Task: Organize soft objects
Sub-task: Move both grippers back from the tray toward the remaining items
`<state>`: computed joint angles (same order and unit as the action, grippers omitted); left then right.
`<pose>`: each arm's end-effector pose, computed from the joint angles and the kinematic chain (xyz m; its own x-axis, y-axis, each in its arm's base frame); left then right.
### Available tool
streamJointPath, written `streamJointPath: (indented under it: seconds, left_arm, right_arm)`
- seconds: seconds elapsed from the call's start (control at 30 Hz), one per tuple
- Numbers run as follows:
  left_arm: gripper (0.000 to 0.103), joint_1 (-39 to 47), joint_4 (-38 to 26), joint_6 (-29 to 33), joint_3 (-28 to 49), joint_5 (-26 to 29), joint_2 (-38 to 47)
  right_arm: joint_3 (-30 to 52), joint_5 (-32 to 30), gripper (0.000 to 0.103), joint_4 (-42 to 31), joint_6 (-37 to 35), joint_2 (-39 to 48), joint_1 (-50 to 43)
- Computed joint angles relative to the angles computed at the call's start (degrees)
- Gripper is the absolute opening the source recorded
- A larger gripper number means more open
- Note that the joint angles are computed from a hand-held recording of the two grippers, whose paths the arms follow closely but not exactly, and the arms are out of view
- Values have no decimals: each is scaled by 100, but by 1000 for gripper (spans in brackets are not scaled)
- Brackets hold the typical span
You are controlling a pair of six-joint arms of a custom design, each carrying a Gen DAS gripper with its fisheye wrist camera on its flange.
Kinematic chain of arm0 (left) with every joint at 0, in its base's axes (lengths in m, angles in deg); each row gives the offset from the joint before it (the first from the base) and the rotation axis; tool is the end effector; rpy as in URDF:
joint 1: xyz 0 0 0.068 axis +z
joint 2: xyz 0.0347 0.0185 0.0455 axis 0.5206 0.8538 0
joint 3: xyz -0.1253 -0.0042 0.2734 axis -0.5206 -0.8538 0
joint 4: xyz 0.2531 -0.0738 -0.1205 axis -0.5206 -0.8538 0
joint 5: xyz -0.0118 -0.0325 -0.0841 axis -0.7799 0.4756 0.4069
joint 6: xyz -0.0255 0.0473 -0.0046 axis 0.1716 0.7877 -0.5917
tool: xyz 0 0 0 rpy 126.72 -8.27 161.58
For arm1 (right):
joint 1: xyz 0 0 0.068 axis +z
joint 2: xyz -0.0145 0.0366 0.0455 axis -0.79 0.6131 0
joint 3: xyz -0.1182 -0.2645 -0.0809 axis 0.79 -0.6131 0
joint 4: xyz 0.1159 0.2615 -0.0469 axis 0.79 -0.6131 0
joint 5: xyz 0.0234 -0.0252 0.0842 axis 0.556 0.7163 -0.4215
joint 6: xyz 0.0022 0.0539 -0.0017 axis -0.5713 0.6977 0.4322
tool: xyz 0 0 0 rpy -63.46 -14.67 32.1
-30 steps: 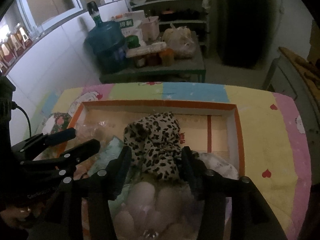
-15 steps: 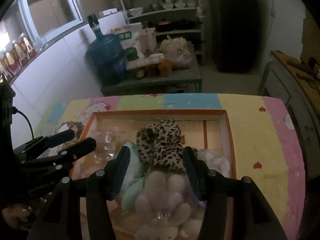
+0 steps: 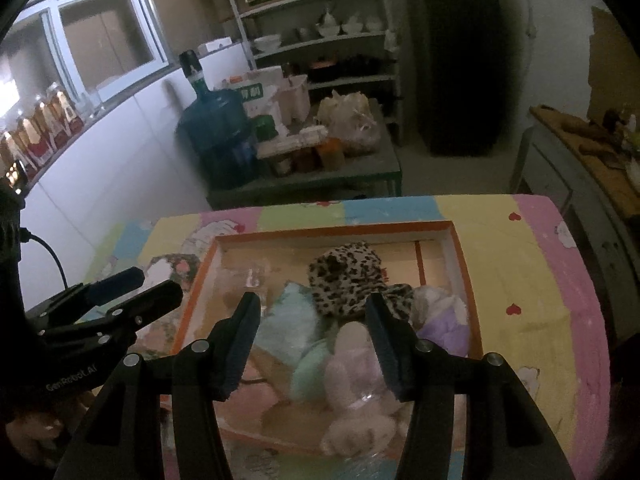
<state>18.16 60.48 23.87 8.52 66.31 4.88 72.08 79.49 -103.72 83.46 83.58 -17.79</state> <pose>0.2606 -0.0718 0.2080 -0.7162 0.2340 -0.6575 0.4479 0.8766 -0.1759 0.2043 0.1265 0.2000 -0.7274 0.2319 -0.6458 0.1112 0.9686 0.2225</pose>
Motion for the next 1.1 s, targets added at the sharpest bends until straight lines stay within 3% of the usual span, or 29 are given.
streamJointPath:
  seconds: [0.33, 0.43, 0.53, 0.67, 1.1]
  left_arm:
    - [69, 913, -568, 741, -85, 748, -626]
    - [69, 1223, -732, 1001, -112, 1011, -733]
    - [69, 1564, -906, 1296, -108, 1298, -758]
    - [78, 1959, -1152, 1702, -84, 1602, -748]
    - [78, 3416, -2103, 3345, 171, 2387, -442]
  right_arm:
    - [371, 917, 57, -585, 968, 8, 1056]
    - [480, 1142, 61, -763, 1263, 94, 1348]
    - [619, 1382, 64, -977, 1639, 213, 1670]
    - [849, 1721, 70, -1338, 2207, 439, 2106]
    - [1579, 2303, 71, -2272, 3693, 1212, 3174]
